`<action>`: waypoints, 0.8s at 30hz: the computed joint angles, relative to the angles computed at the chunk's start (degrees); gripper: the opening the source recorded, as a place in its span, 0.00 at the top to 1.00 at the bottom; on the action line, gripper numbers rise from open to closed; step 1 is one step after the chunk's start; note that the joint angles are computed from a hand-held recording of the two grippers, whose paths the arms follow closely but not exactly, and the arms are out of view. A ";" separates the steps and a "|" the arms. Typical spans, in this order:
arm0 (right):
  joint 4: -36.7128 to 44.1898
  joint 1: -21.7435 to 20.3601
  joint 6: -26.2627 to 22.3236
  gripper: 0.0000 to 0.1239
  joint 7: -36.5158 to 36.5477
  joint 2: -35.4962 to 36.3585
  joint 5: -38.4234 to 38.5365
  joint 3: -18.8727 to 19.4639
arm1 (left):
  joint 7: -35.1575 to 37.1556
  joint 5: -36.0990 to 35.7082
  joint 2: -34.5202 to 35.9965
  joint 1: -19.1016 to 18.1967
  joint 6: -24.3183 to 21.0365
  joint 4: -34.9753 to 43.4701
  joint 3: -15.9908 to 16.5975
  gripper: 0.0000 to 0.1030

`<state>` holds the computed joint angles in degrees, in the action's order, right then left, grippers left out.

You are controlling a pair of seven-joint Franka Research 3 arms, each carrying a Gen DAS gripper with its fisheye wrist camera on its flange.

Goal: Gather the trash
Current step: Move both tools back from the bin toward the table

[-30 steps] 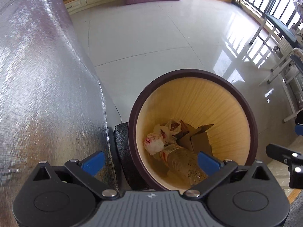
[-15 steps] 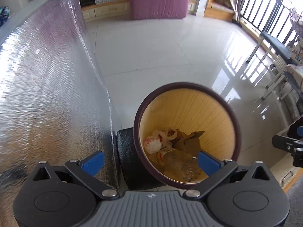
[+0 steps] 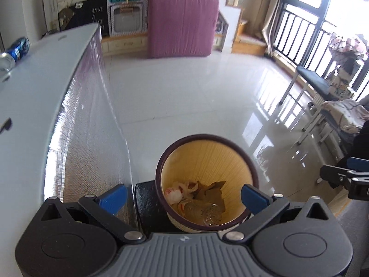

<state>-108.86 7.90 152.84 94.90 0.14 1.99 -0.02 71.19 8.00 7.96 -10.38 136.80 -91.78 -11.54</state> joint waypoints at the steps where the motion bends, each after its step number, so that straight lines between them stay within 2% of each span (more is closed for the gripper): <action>1: -0.50 0.06 0.54 0.17 0.24 -0.70 -0.13 0.05 | 0.26 -0.20 -0.96 0.12 0.84 -0.92 -0.02 0.00; 11: -5.75 0.05 8.67 0.17 2.46 -6.96 -1.93 1.88 | 0.32 0.42 -10.94 1.04 12.04 -10.50 0.89 0.00; 20: -5.03 0.67 16.03 0.17 2.77 -7.59 -1.24 4.09 | -5.92 7.37 -16.59 3.41 21.38 -14.26 1.75 0.00; 24: -3.70 1.66 20.45 0.17 3.13 -6.52 -0.74 5.03 | -11.92 15.31 -18.25 6.55 24.33 -15.20 0.87 0.00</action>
